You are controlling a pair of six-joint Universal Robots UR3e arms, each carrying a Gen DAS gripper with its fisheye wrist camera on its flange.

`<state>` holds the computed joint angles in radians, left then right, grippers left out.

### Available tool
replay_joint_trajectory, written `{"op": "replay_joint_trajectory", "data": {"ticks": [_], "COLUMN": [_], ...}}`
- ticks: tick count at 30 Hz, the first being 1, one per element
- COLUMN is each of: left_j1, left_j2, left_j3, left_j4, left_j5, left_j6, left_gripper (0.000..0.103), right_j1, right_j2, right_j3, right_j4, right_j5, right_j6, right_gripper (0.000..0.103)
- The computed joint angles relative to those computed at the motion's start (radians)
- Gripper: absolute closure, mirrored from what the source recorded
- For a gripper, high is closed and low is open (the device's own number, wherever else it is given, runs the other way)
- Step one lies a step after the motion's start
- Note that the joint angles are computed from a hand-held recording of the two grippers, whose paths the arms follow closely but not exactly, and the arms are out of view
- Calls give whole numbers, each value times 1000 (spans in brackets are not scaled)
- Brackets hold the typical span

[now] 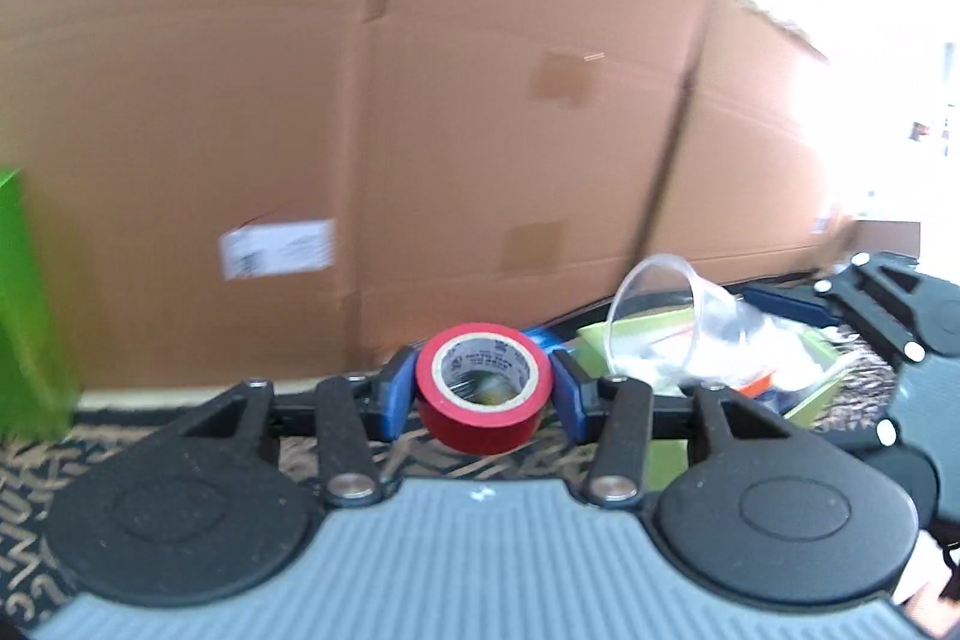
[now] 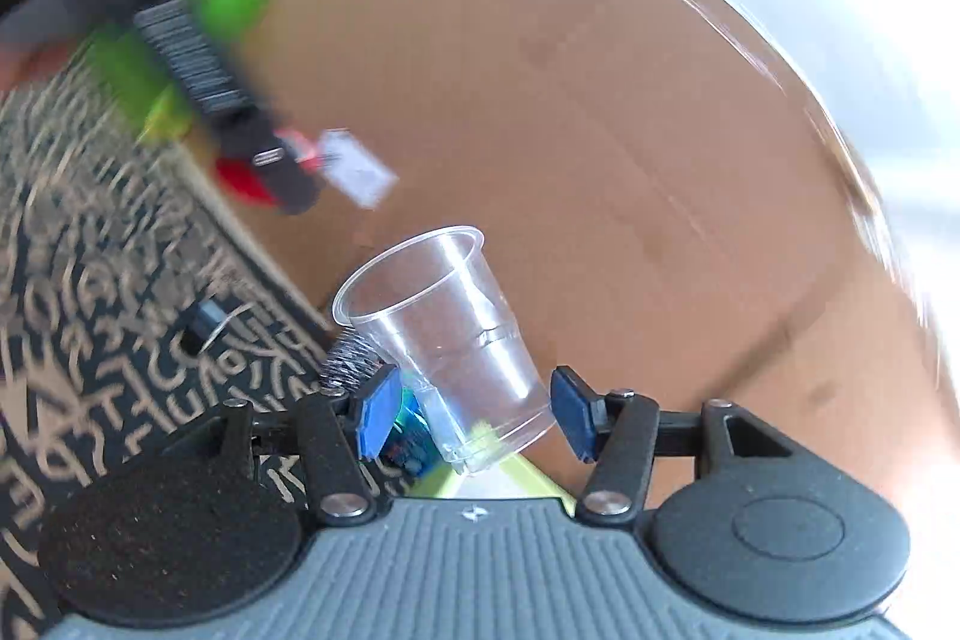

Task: Organize objects
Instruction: 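Carry the tape roll and clear cup to the shoebox and release both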

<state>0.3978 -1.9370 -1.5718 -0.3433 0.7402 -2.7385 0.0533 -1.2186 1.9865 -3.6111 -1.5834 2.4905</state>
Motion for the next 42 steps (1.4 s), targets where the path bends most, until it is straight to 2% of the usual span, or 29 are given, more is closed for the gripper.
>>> {"op": "replay_joint_trajectory", "data": {"ticks": [3, 7, 10, 13, 16, 19, 22, 23, 24, 26, 27, 31, 33, 34, 35, 39, 42], "left_j1": [-75, -202, -303, -398, -454, -491, -512, -514, -518, -523, -518, -515, -519, -520, -519, -511, -495], "left_j2": [-12, -84, -162, -253, -340, -416, -491, -507, -531, -538, -544, -570, -565, -558, -548, -494, -449], "left_j3": [49, 158, 248, 347, 467, 568, 672, 685, 702, 667, 658, 701, 705, 691, 669, 571, 501], "left_j4": [-1, -11, 6, 25, -37, -69, -101, -87, -66, 31, 62, 42, 31, 39, 54, 118, 147], "left_j5": [0, 44, 109, 218, 271, 325, 355, 356, 368, 411, 404, 394, 405, 412, 415, 422, 412], "left_j6": [-27, -74, -99, -114, -152, -172, -186, -194, -207, -254, -260, -290, -299, -302, -301, -281, -269], "left_gripper": [56, 56, 57, 56, 56, 56, 56, 45, 19, 2, 2, 0, 0, 0, 0, 0, 0], "right_j1": [-157, -329, -393, -462, -498, -500, -493, -486, -480, -478, -497, -523, -534, -530, -523, -494, -492], "right_j2": [-151, -265, -147, -111, -52, 16, 58, 104, 117, 132, 118, 112, 146, 157, 168, 268, 299], "right_j3": [75, 125, 14, -19, -82, -144, -222, -272, -280, -284, -246, -173, -178, -189, -214, -351, -364], "right_j4": [109, 214, 274, 335, 385, 388, 464, 463, 469, 456, 418, 272, 209, 204, 227, 320, 281], "right_j5": [93, 152, 167, 211, 237, 214, 210, 217, 202, 191, 213, 254, 276, 279, 275, 221, 212], "right_j6": [161, 261, 346, 404, 455, 468, 516, 529, 537, 532, 516, 478, 455, 450, 459, 494, 499], "right_gripper": [43, 43, 43, 43, 43, 42, 39, 38, 37, 37, 37, 37, 47, 62, 67, 67, 61]}}
